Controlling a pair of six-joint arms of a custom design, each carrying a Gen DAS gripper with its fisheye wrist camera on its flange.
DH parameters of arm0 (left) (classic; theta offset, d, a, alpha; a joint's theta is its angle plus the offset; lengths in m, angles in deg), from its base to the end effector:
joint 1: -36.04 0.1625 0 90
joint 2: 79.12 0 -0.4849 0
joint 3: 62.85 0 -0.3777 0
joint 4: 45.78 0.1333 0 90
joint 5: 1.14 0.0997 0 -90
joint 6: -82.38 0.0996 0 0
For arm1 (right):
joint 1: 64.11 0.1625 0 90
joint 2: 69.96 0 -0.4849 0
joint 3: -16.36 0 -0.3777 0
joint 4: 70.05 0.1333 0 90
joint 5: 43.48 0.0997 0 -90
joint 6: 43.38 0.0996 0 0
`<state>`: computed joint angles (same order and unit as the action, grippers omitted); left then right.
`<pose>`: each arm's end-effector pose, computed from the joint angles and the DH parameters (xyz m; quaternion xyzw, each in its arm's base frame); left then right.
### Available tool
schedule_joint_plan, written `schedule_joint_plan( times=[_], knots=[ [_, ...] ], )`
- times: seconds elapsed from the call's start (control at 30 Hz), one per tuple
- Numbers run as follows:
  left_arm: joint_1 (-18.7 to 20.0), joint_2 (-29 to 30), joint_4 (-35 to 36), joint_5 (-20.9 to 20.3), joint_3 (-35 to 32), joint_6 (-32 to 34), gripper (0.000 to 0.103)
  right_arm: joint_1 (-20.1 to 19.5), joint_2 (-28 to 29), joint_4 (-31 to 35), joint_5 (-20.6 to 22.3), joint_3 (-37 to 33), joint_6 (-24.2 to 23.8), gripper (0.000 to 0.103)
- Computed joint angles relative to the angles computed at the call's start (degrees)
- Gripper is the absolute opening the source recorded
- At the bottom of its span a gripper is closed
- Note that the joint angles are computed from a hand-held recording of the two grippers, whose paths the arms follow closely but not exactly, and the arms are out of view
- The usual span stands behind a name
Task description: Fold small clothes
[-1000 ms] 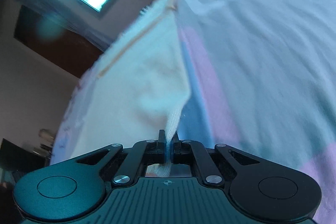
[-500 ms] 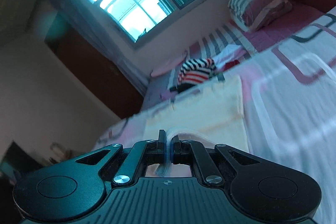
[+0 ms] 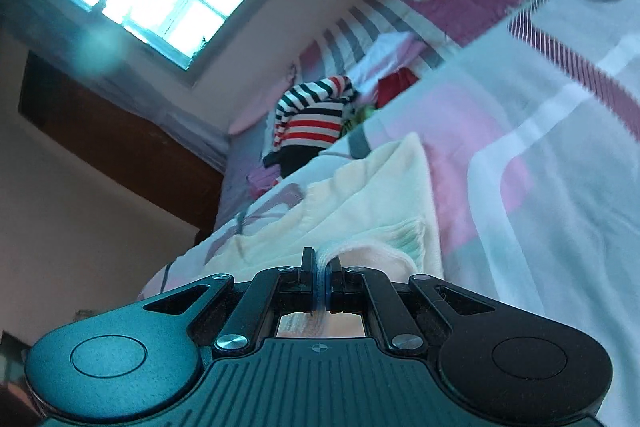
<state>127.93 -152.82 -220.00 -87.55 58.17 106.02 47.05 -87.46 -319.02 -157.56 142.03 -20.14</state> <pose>0.1570 -0.5267 0.3306 0.1691 0.9330 -0.3019 0.0989 0.2590 -0.4125 -0.0308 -0.1055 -0.8817 0.4596 0.0160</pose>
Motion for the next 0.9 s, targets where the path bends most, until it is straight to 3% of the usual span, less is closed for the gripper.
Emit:
schedule_joint_plan(
  times=[0.2,0.27,0.3,0.33,0.37,0.4,0.43,0.47,0.5,0.57,0.67,0.77,0.83,0.9],
  knots=[
    [-0.18,5.31,-0.41,1.55,-4.34,0.74,0.003,-4.37,-0.69,1.51,3.62,-2.70,-4.27,0.003],
    [-0.05,7.25,0.23,2.02,-5.99,0.44,0.004,-5.95,-0.95,4.63,4.95,-3.96,-2.62,0.003],
    [0.28,8.02,0.42,1.42,-6.78,-0.36,0.007,-7.00,-0.80,5.55,6.11,-4.60,-2.38,0.003],
    [0.98,8.76,0.34,-0.66,-7.58,-1.20,0.022,-8.15,0.00,4.07,8.01,-5.18,-2.95,0.004],
    [1.48,9.33,0.18,-2.50,-8.21,-2.13,0.029,-8.76,0.39,3.11,9.13,-5.41,-3.49,0.013],
    [2.01,9.88,-0.41,-4.61,-8.68,-2.50,0.043,-8.97,0.89,1.99,9.20,-5.78,-3.85,0.044],
    [2.56,10.34,-2.49,-6.79,-8.60,-2.66,0.062,-8.85,1.49,0.28,8.47,-6.25,-4.54,0.063],
    [2.53,10.75,-5.34,-7.04,-8.22,-3.17,0.070,-8.55,2.53,-2.66,7.30,-7.08,-6.30,0.079],
    [2.77,11.06,-8.78,-7.88,-7.58,-3.42,0.077,-8.39,3.61,-6.31,6.71,-7.72,-8.40,0.079],
    [3.29,10.91,-9.62,-9.16,-7.66,-2.63,0.070,-9.17,4.07,-9.11,8.60,-7.47,-9.28,0.079],
    [1.87,10.24,-8.10,-3.57,-7.20,4.47,0.058,-7.85,3.64,-7.87,5.85,-7.21,-14.35,0.059],
    [0.30,10.33,-7.87,1.94,-5.90,11.65,0.051,-6.03,3.29,-2.23,1.60,-8.49,-19.60,0.047],
    [-0.41,10.50,-8.32,4.08,-5.00,14.98,0.032,-5.03,3.74,2.42,-1.11,-10.59,-22.90,0.044],
    [-0.92,10.63,-7.83,5.66,-4.48,17.34,0.025,-3.77,4.68,6.47,-5.34,-12.96,-26.31,0.037]
  ],
)
